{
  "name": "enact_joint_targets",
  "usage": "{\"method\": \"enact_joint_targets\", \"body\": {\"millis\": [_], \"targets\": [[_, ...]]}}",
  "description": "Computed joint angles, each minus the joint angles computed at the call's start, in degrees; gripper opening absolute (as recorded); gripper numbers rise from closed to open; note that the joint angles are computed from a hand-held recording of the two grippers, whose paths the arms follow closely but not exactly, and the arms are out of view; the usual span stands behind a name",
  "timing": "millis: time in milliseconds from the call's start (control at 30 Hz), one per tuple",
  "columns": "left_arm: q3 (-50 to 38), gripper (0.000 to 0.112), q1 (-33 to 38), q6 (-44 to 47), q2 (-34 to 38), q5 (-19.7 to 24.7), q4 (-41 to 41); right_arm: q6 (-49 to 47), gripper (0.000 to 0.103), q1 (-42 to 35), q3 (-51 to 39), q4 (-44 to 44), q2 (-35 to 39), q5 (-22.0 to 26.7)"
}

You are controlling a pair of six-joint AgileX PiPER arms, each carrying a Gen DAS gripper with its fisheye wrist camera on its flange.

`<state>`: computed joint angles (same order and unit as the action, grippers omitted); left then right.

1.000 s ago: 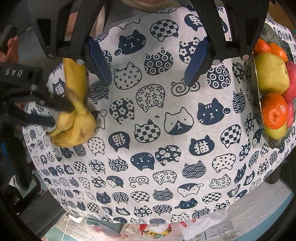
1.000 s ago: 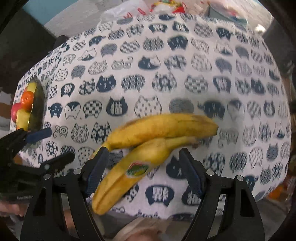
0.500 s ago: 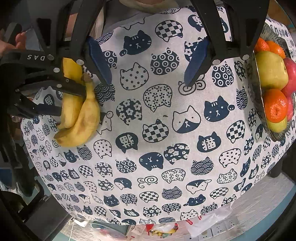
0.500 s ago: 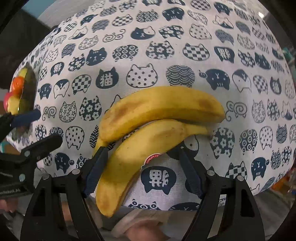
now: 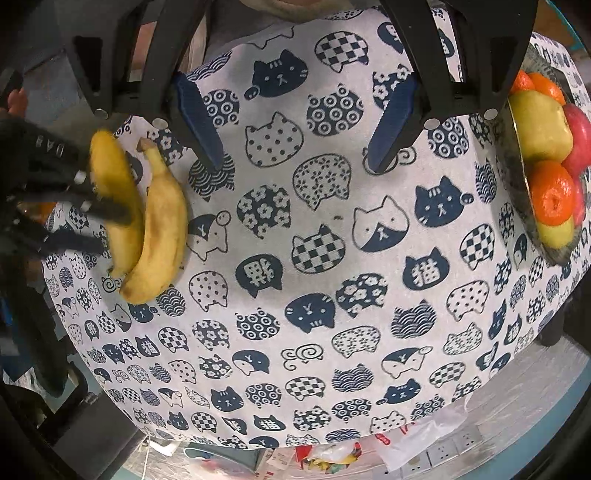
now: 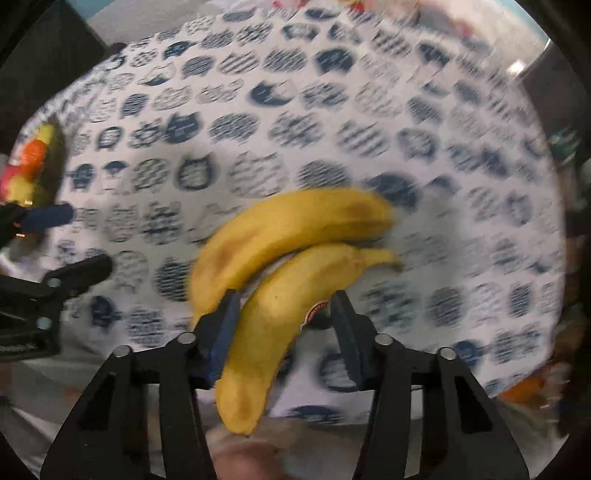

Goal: Organize fruits
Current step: 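Grasp the second banana with the left gripper while the right holds its banana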

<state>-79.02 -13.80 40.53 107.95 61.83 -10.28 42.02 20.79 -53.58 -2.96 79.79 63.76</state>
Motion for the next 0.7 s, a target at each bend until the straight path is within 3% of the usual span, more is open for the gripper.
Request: {"method": "enact_joint_targets", "body": {"millis": [233,300,433,600,700], "targets": [[-2.01,0.082,-3.75,-2.45,1.37,1.08,-0.61,-5.58,0.051,-11.98,4.62,-0.03,-5.41,0.50],[-2.49,0.087,-5.52,-3.43,1.89,0.92,-0.95,-3.85,0.051,-13.94,5.08,-3.29,-6.35,1.94],[-3.25,0.087,-9.03,-4.01,3.21,-0.02,-1.51,-13.87,0.050,-28.66,10.21,9.78,-12.15,-2.74],[-3.31,0.087,-13.25,-4.19,4.53,-2.26,-1.05,-19.20,0.051,-35.41,12.64,12.66,-16.36,-1.71],[-3.04,0.087,-15.77,-4.86,5.43,-3.86,0.24,-19.08,0.058,-35.91,13.65,14.37,-18.83,-0.66]]}}
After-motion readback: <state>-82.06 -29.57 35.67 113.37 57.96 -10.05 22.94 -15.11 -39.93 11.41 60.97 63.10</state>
